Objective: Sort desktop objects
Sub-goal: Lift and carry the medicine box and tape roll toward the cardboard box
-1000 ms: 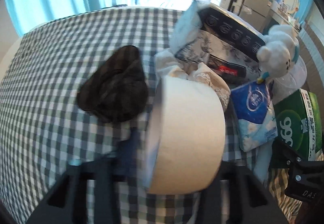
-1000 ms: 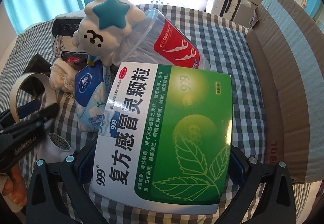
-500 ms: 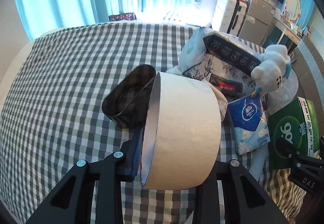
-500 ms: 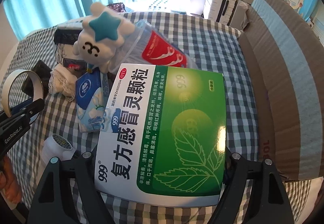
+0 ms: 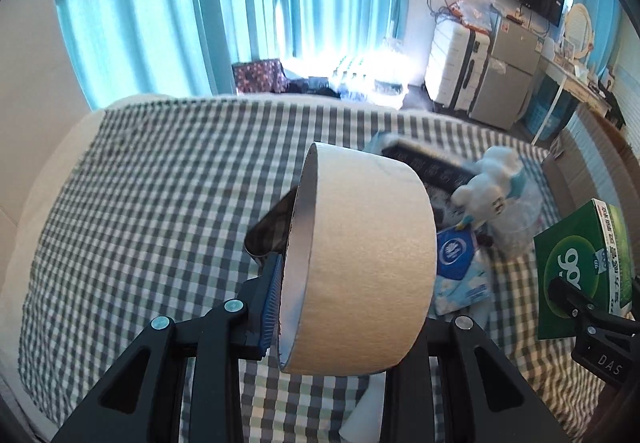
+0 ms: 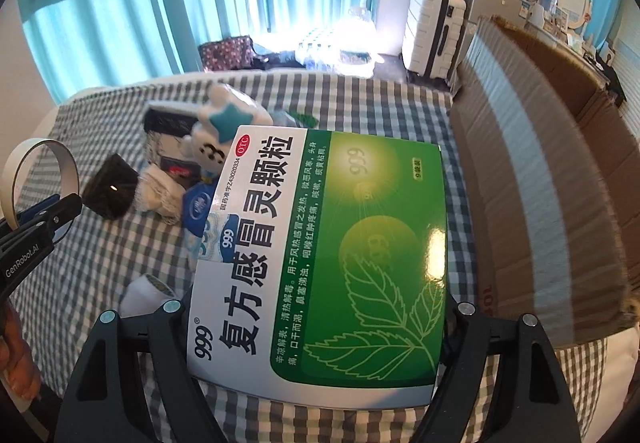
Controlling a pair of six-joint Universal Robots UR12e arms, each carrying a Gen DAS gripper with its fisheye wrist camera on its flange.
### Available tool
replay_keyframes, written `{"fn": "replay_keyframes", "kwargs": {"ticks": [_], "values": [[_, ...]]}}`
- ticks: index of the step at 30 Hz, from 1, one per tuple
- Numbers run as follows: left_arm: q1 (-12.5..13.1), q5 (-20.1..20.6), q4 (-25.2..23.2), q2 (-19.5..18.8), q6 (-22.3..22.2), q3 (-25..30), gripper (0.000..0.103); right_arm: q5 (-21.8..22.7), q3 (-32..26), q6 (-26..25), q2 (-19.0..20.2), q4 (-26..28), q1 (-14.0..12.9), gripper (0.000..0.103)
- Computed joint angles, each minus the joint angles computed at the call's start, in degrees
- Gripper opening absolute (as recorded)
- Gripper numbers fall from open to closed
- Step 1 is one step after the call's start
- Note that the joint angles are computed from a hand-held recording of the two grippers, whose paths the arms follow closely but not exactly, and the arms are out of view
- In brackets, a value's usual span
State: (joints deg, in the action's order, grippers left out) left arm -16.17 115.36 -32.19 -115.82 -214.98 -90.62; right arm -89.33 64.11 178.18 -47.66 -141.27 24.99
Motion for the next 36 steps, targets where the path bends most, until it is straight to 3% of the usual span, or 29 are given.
{"fn": "replay_keyframes", "kwargs": {"ticks": [8, 27, 36], "values": [[-1.72, 3.84, -0.08, 0.26, 0.63, 2.38, 0.031, 3.86, 4.69, -0.71, -3.56, -6.63, -0.82, 0.080], [-6.01, 13.55, 5.61, 4.24, 2.52, 1.19, 0.031, 4.96, 11.57, -3.51, -10.18, -18.79, -1.01, 0.080], [-7.42, 16.23, 5.82, 3.63, 2.26, 2.96, 0.031, 5.69, 13.61, -3.84, -11.83, -22.04, -1.67, 0.080]]}}
